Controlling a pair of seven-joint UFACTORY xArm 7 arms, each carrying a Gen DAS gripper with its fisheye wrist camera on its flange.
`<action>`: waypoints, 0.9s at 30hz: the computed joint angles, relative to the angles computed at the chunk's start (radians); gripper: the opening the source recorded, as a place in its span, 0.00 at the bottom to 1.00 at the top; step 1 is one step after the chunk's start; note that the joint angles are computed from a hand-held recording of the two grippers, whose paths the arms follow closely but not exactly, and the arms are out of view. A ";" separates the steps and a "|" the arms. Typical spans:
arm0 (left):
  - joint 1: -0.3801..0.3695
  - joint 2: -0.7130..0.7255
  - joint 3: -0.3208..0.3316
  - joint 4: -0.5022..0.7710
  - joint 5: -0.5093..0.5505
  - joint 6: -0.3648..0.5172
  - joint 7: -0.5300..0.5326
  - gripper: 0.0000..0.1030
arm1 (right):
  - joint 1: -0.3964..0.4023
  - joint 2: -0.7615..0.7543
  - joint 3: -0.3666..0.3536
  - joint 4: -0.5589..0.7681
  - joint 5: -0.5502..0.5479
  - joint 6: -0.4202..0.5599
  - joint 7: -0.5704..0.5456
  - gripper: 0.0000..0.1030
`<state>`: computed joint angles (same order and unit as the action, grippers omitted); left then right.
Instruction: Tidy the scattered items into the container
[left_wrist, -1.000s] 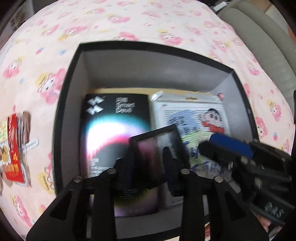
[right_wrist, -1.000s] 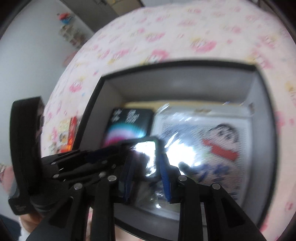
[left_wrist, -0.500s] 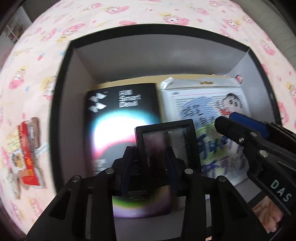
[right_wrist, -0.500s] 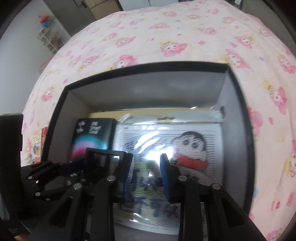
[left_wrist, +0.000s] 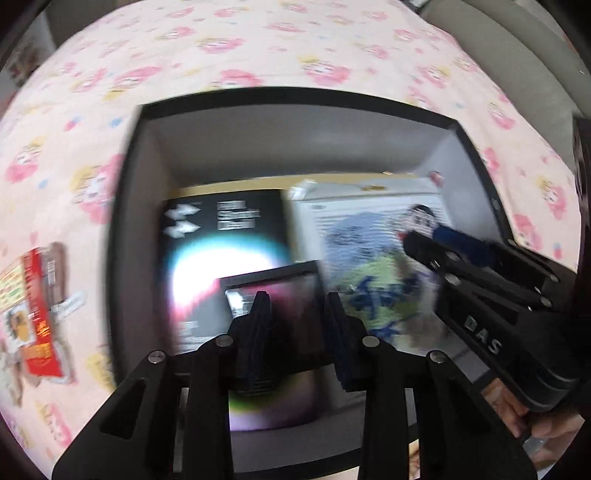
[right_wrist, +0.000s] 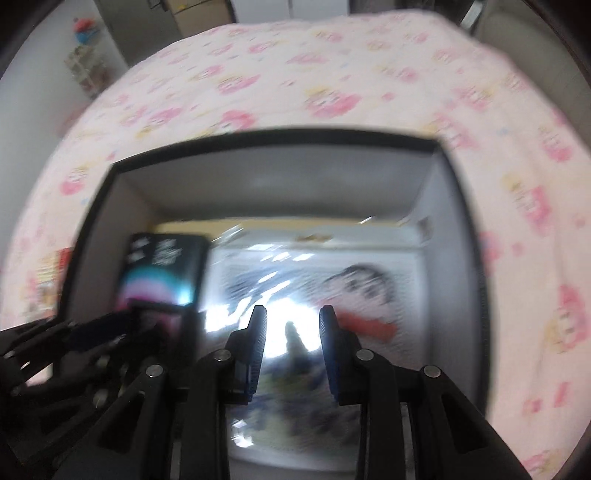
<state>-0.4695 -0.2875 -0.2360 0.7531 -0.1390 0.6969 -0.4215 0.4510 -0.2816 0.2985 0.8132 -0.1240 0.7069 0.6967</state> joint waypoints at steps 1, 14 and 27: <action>-0.001 0.047 0.005 0.028 0.000 -0.011 0.025 0.31 | -0.006 -0.005 0.003 -0.001 -0.011 0.001 0.013 0.25; 0.025 0.031 0.032 0.034 0.048 0.093 -0.013 0.31 | 0.025 0.031 -0.033 0.002 0.166 -0.041 -0.100 0.25; 0.062 0.170 0.014 0.146 0.114 0.093 -0.023 0.36 | 0.029 0.068 -0.048 0.021 0.191 -0.032 -0.130 0.25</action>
<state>-0.4077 -0.1177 -0.2224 0.8996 -0.0253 0.7898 -0.4443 0.4799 -0.2139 0.2501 0.8342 0.0673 0.6745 0.5667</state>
